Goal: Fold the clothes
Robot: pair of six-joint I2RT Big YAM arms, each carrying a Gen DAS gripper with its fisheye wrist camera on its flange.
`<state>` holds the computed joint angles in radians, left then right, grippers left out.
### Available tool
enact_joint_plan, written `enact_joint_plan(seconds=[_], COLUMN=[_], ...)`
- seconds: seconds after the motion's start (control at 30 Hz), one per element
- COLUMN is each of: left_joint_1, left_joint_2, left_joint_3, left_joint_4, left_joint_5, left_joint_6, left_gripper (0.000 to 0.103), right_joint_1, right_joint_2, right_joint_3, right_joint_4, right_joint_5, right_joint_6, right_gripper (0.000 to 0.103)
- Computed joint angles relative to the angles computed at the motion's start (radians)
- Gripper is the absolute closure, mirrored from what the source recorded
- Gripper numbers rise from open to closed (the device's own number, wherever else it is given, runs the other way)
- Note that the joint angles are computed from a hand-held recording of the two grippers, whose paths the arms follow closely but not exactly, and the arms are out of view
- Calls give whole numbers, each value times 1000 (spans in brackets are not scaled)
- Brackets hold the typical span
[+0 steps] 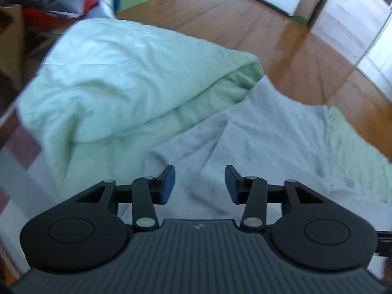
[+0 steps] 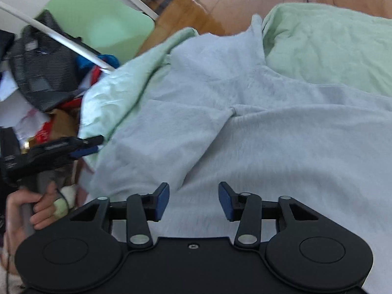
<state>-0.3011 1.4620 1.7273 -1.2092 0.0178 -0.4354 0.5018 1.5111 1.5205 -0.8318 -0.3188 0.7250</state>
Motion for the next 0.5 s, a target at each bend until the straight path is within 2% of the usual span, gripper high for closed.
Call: enact_joint_plan(seconds=[0.07, 0.17, 0.27, 0.3, 0.37, 0.4, 0.43, 0.47, 0.5], left_joint_1=[15, 27, 24, 27, 32, 35, 38, 40, 44], left_joint_2=[33, 68, 104, 113, 109, 103, 98, 95, 92], left_joint_3=[22, 34, 46, 44, 18, 2, -10, -15, -17], left_joint_4=[-10, 4, -9, -14, 13, 34, 49, 59, 66], left_joint_5=[23, 53, 90, 110, 134, 143, 152, 159, 173], left_joint_6=[-39, -37, 30, 30, 1, -18, -35, -49, -55], left_gripper=[51, 50, 39, 39, 38, 38, 38, 39, 40], right_joint_1=[9, 12, -11, -18, -26, -25, -20, -13, -7], right_joint_2=[51, 108, 91, 85, 95, 102, 106, 106, 104], right_joint_3=[32, 69, 9, -14, -17, -9, 0, 7, 11], right_joint_4=[-8, -11, 99, 148, 181, 179, 178, 178, 178], right_joint_5=[34, 81, 35, 6, -65, -85, -85, -73, -61], right_joint_6=[11, 59, 162, 189, 195, 176, 150, 108, 68], right_gripper=[47, 45, 45, 45, 47, 51, 68, 91, 98])
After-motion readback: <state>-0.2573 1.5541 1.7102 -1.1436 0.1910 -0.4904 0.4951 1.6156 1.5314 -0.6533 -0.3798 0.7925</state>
